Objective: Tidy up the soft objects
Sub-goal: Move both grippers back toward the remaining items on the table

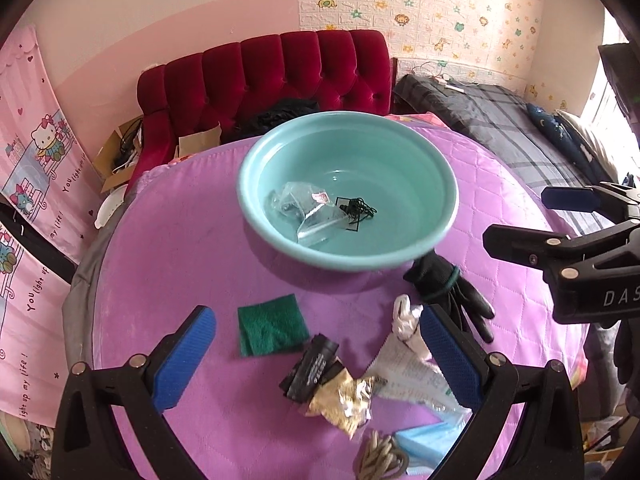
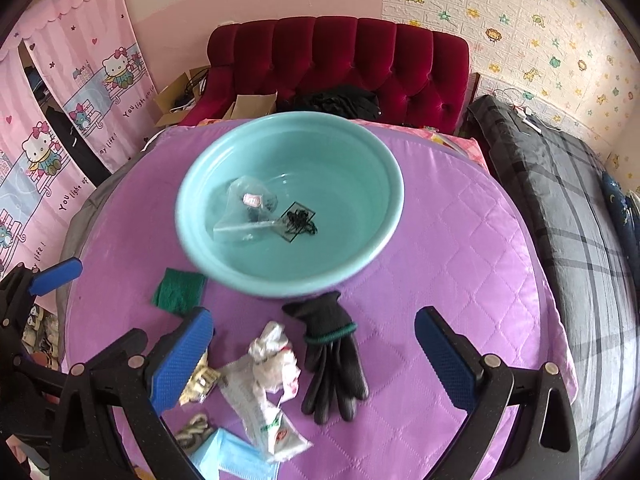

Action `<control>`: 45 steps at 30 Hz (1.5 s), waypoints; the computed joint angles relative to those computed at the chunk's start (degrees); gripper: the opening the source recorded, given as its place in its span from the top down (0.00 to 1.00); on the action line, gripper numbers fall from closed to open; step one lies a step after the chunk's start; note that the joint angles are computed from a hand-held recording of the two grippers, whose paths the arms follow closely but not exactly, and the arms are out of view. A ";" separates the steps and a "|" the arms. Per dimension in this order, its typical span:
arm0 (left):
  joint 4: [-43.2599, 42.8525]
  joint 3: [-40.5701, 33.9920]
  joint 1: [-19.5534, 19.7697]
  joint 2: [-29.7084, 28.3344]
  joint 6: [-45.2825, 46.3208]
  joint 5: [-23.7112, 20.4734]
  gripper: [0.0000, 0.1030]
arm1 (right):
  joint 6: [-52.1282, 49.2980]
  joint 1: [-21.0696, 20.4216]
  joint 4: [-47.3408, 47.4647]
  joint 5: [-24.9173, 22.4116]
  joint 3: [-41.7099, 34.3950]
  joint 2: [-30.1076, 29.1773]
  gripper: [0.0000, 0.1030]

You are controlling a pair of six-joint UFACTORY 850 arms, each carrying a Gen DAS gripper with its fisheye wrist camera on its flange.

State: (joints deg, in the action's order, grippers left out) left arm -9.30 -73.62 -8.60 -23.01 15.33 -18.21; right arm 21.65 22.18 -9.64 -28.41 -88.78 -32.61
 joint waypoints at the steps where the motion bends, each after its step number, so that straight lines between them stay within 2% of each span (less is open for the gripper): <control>1: -1.06 0.81 0.12 0.53 0.93 0.36 0.00 | 0.06 0.06 0.27 0.09 0.69 0.48 0.00; 10: -6.17 8.00 0.93 5.50 5.37 2.04 0.00 | 2.98 1.85 -1.13 2.64 8.73 5.84 0.00; 13: -4.45 10.95 0.98 7.47 4.31 2.84 0.00 | 3.72 2.51 -1.11 3.07 10.84 7.19 0.00; 23: -10.07 17.54 1.55 11.48 10.86 3.14 0.00 | 5.88 4.19 -0.99 4.42 16.82 10.71 0.00; 25: -10.25 18.53 1.52 11.84 11.18 3.03 0.00 | 3.89 4.31 1.91 4.16 17.56 10.96 0.00; 36: -13.47 22.40 1.64 12.68 17.01 2.83 0.00 | 4.17 6.33 2.89 4.29 20.63 11.11 0.00; 39: -16.67 22.84 2.02 11.97 20.35 1.75 0.00 | 1.85 6.64 5.58 4.12 20.80 10.44 0.00; 41: -14.12 22.88 1.98 11.27 18.25 1.21 0.00 | -0.22 6.83 7.63 3.49 20.53 9.66 0.00; 45: -15.79 23.43 2.11 11.26 20.78 1.31 0.00 | -2.05 7.27 9.59 3.31 20.30 8.88 0.00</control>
State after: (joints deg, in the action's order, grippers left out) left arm -25.09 -50.19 -6.49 -11.76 36.11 -16.91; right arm 19.61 29.45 -0.05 -25.10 -68.48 -23.73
